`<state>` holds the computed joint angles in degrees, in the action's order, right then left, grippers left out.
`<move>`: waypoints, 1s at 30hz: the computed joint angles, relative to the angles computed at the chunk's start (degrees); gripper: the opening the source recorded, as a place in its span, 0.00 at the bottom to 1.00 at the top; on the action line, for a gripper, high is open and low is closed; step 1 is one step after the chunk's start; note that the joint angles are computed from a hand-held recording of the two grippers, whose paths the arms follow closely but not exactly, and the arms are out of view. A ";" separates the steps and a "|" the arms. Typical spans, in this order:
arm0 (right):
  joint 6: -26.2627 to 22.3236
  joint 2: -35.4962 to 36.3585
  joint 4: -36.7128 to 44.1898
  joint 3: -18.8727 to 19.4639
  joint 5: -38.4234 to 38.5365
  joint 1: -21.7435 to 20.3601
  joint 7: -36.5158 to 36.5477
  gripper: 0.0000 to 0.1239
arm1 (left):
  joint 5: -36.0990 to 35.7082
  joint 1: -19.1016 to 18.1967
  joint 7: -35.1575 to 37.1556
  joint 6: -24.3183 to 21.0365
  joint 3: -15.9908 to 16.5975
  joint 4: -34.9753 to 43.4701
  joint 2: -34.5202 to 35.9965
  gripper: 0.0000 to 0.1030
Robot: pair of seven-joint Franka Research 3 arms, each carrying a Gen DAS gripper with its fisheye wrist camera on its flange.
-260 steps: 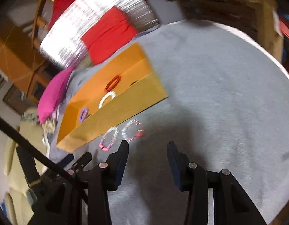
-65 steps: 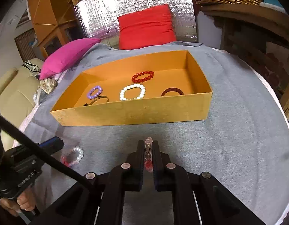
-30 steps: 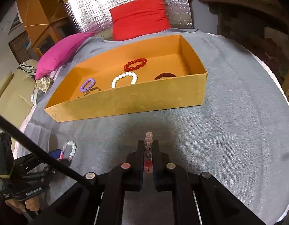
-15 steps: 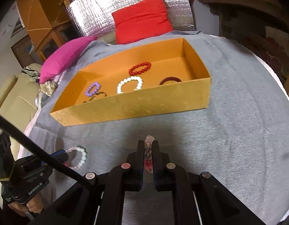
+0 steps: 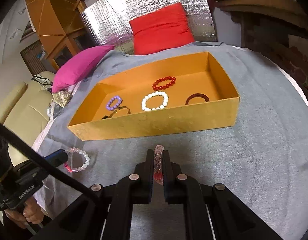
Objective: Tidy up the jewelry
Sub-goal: 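Lower both held bracelets into the orange box and open both tools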
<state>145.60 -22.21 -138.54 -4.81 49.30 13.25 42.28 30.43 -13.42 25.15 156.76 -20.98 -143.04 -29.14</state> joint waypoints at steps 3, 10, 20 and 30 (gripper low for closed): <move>-0.16 -0.16 0.13 -0.18 0.63 0.16 -0.21 0.07 | 0.47 0.47 -0.38 -0.23 -0.27 0.52 0.22 0.07; -1.28 -0.89 0.94 -0.92 3.53 0.56 -1.36 0.07 | 3.37 1.70 -1.17 -1.32 -1.26 2.58 0.58 0.07; -3.24 1.22 4.79 -1.93 8.98 -0.03 -1.36 0.07 | 2.43 2.18 0.06 2.87 1.80 4.10 1.40 0.07; -2.00 9.81 15.71 0.34 13.58 -0.60 0.31 0.07 | 0.20 4.85 5.83 6.55 4.46 11.75 8.90 0.07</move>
